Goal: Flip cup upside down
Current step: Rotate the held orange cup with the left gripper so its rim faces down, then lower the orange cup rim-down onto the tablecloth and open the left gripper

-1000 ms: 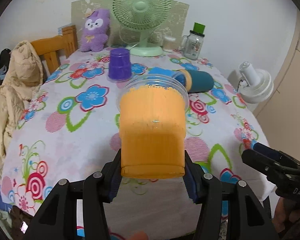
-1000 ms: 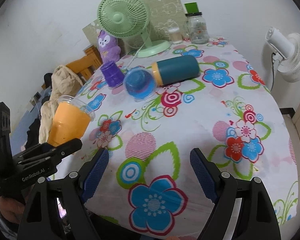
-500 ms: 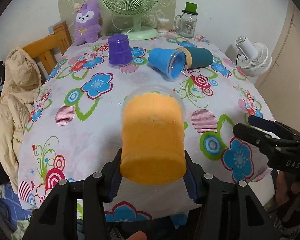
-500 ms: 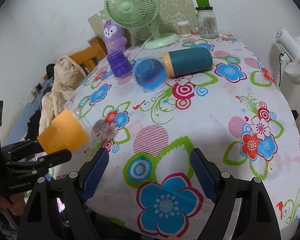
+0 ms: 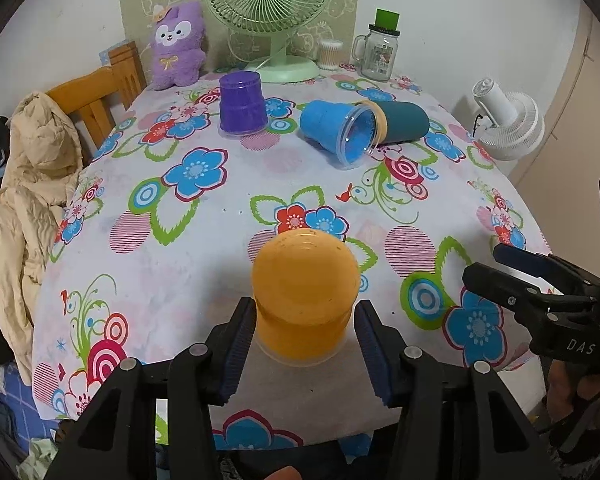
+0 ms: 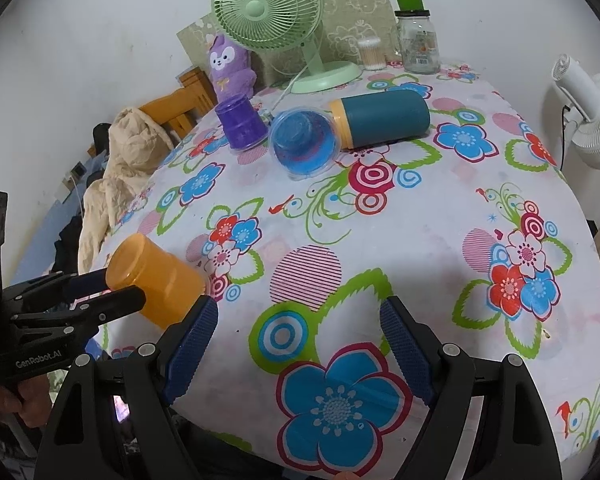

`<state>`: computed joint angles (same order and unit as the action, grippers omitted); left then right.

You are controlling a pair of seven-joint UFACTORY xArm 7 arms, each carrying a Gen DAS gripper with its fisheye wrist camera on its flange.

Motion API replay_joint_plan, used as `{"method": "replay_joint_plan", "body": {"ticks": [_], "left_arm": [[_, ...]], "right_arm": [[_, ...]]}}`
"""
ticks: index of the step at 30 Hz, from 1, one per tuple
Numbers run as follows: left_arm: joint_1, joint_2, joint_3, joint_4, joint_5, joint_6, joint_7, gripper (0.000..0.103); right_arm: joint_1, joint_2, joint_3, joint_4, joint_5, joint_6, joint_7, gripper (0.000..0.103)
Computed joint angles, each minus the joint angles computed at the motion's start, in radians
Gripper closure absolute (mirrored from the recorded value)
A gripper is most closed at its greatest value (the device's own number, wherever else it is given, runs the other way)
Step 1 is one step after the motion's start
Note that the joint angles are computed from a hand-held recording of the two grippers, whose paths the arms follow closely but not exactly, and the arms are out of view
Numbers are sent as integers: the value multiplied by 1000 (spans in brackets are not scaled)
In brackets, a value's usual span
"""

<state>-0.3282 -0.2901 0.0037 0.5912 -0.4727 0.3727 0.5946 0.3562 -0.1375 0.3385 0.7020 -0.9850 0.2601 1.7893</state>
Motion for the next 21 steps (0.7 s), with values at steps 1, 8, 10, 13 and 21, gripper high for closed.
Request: {"method": "replay_joint_plan", "body": {"ticks": [1,8,10,13,21], "left_arm": [[-2,-1,2,0,-5,-1,3,51],[-23,10,22,8,-70,-15,46,54],[-25,11,24,10,-88,-13,56,54],[-26,9,30,15,-120,-11,74,54],[-26,-7,40,26,-192,-12,120,54]], "right_arm": [[-1,1,0,0,-5,-2,5,18],[8,9,-5,6,18,1,-20,18],[10,10,-5,8,20,3,-24,18],[11,11,-6,9,19,4,-23,18],[10,13,-9,13,10,5,-13,18]]}}
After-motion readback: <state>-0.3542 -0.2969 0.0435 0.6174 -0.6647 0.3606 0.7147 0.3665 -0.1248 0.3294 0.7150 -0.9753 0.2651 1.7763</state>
